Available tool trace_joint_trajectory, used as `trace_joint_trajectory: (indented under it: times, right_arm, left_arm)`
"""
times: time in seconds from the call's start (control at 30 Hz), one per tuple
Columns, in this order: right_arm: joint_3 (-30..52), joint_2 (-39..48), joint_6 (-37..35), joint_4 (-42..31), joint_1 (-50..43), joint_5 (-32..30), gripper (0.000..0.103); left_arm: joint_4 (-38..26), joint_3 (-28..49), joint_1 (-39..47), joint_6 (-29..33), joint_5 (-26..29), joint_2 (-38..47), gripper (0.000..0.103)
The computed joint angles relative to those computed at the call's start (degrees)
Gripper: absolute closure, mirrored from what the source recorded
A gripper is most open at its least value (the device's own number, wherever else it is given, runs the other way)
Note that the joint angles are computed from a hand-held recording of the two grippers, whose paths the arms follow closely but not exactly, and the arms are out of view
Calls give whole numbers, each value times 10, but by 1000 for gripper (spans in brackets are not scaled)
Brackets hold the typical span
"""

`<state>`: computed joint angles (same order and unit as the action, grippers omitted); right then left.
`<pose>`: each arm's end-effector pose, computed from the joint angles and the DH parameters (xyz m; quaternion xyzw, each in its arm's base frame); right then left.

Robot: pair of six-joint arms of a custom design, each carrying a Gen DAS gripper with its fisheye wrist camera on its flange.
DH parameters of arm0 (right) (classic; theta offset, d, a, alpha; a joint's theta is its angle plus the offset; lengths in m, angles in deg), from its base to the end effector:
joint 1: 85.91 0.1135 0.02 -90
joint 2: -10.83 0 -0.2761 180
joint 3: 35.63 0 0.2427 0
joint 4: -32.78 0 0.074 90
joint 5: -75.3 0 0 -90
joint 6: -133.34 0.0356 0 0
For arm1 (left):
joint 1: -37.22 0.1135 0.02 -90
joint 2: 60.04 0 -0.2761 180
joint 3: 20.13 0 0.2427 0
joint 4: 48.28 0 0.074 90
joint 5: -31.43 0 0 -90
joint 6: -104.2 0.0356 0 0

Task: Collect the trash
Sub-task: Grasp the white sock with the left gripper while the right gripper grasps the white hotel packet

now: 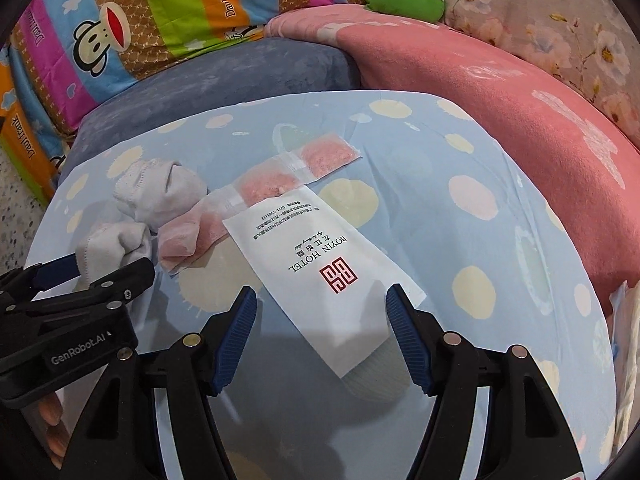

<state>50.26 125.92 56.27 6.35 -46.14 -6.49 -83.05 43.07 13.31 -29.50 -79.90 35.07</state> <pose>0.3188 0.2588 0.1550 -0.2006 0.9318 0.0695 0.2944 0.2731 -0.1069 0.1618 -0.2022 0.9417 0.0401 0.2659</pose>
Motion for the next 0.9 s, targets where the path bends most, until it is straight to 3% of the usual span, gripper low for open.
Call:
trace_joint_trajectory:
  times: [0.13, 0.23, 0.33, 0.4, 0.47, 0.83, 0.87, 0.9]
  right_arm:
    - [10, 18, 5, 7, -7, -3, 38]
    - [6, 14, 5, 11, -9, -11, 48]
    - [6, 10, 0, 7, -6, -10, 67]
    - [8, 7, 1, -3, -4, -9, 93]
    - [5, 1, 9, -9, -8, -20, 103]
    - [-67, -98, 24, 0, -43, -50, 102]
    - [-70, -100, 23, 2, -47, -55, 95]
    - [-68, -100, 22, -2, -51, -58, 79]
  left_arm:
    - [5, -1, 7, -1, 20, 3, 51]
    - [6, -5, 9, -8, 24, -4, 57]
    - [2, -5, 4, -11, 23, -13, 60]
    - [-7, -4, -3, -17, 18, -21, 62]
    - [-19, 1, -13, -23, 10, -31, 62]
    - [-85, 61, -88, -58, -30, -49, 63]
    - [-90, 68, -93, -61, -33, -47, 63]
    - [-96, 77, -98, -62, -37, -42, 63]
